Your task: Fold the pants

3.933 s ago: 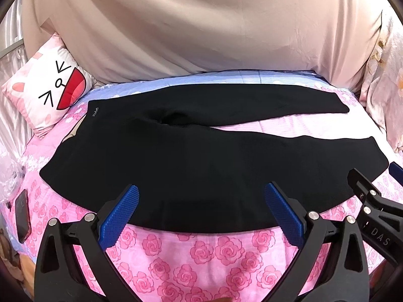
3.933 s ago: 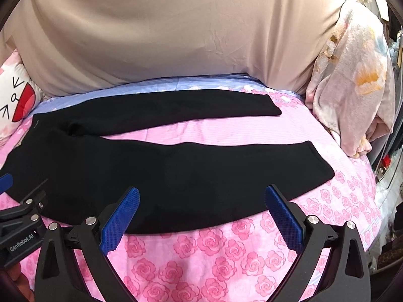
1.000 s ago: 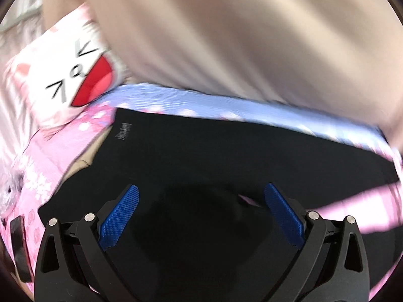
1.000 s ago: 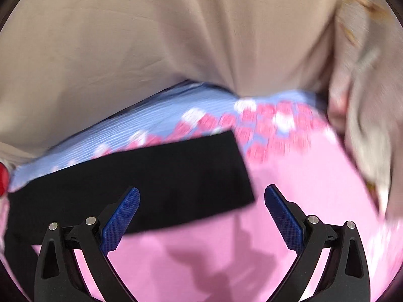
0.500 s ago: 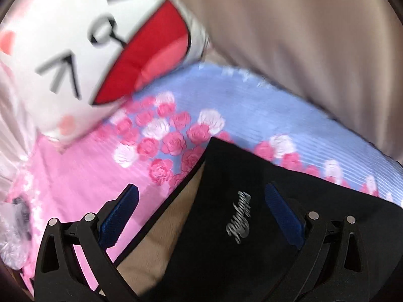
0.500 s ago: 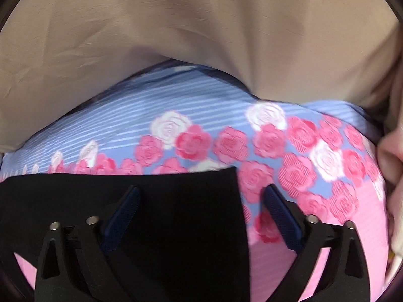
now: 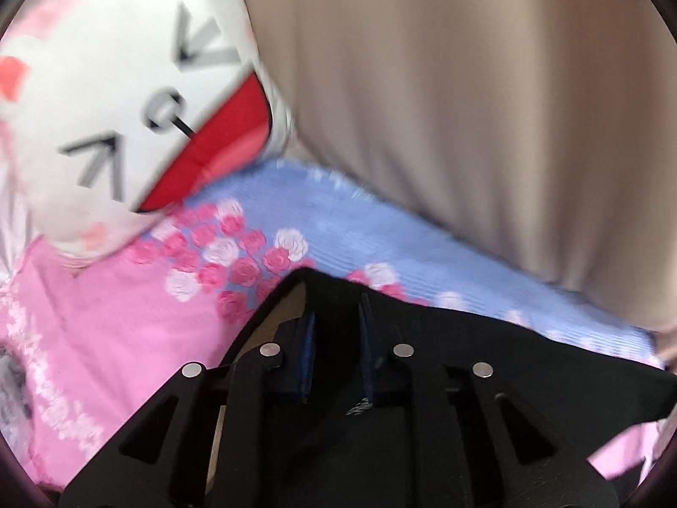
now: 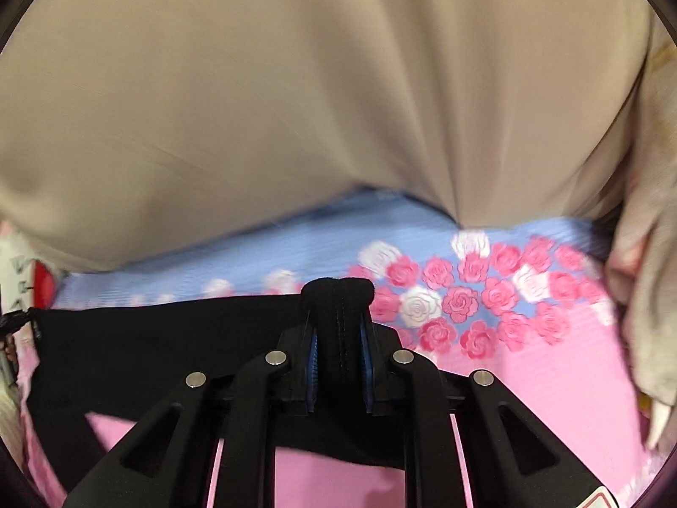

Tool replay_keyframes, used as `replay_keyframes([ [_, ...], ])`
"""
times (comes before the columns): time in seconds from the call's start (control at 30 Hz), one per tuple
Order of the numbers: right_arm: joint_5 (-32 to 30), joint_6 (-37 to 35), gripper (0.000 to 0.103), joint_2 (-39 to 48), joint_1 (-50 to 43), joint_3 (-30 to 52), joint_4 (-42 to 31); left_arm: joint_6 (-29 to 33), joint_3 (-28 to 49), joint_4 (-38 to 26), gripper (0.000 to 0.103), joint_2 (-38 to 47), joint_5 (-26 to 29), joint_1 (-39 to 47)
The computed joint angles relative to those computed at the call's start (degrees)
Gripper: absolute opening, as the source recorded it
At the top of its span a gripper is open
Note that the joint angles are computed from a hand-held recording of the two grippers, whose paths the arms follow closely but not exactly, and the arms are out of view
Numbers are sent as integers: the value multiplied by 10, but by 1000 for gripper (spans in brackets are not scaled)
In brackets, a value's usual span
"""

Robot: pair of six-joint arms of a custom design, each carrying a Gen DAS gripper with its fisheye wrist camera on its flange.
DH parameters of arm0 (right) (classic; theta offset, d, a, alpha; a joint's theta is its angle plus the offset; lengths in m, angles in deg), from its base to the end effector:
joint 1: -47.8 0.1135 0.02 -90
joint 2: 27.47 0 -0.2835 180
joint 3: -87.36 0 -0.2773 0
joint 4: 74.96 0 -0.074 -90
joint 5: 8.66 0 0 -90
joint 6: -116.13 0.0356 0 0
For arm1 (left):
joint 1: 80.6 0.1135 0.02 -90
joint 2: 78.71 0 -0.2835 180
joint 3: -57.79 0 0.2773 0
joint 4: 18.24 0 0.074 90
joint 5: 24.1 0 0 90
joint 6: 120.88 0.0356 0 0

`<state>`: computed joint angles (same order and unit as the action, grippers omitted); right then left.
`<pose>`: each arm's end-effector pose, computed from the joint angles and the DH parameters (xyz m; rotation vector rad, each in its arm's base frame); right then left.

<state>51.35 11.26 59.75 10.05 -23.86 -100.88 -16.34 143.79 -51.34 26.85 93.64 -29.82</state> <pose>0.2831 -0.1967 0.2357 0.1942 2.2153 0.1185 0.2793 0.3159 0.2099 -0.5431 2.2886 -0.0598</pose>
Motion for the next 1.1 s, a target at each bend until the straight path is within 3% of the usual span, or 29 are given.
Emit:
replay_keyframes([
  [0.1,-67,-78,14,-132,-60,-68,-58,83,-60,-64,17,-104,94,95],
  [0.23,-178,-281,14,-257,-215,-109,-236,237,-107,-174,18,-173,163,224],
  [0.33,-207,-468,15,-243,-336,-129,-351,346,-148,-207,20,-178,148,297],
  [0.4,-190,-551,16,-210,-390,-148,-377,387,-181,-180,21,-162,110,327],
  [0.5,-136,-634,19,-134,-460,-193,-338,385,-207,-123,22,-90,41,341],
  [0.63,-127,-696,23,-77,-525,-203,-350,375,-223,-83,24,-51,35,354],
  [0.67,-133,-707,26,-70,-537,-199,-360,375,-225,-83,26,-58,41,357],
  [0.7,-141,-728,37,-63,-557,-188,-385,373,-225,-87,32,-64,46,358],
  [0.73,-146,-740,47,-62,-569,-182,-398,372,-217,-106,40,-69,52,364],
  [0.8,-157,-789,60,-54,-610,-162,-445,370,-192,-159,92,-73,74,386],
  [0.93,-191,-904,76,22,-701,-74,-611,396,-130,-305,95,-40,126,439],
  [1.03,-204,-934,82,85,-709,-25,-713,375,-118,-371,95,1,133,438],
  [1.1,-210,-886,83,81,-685,-35,-688,340,-135,-364,95,19,118,416],
])
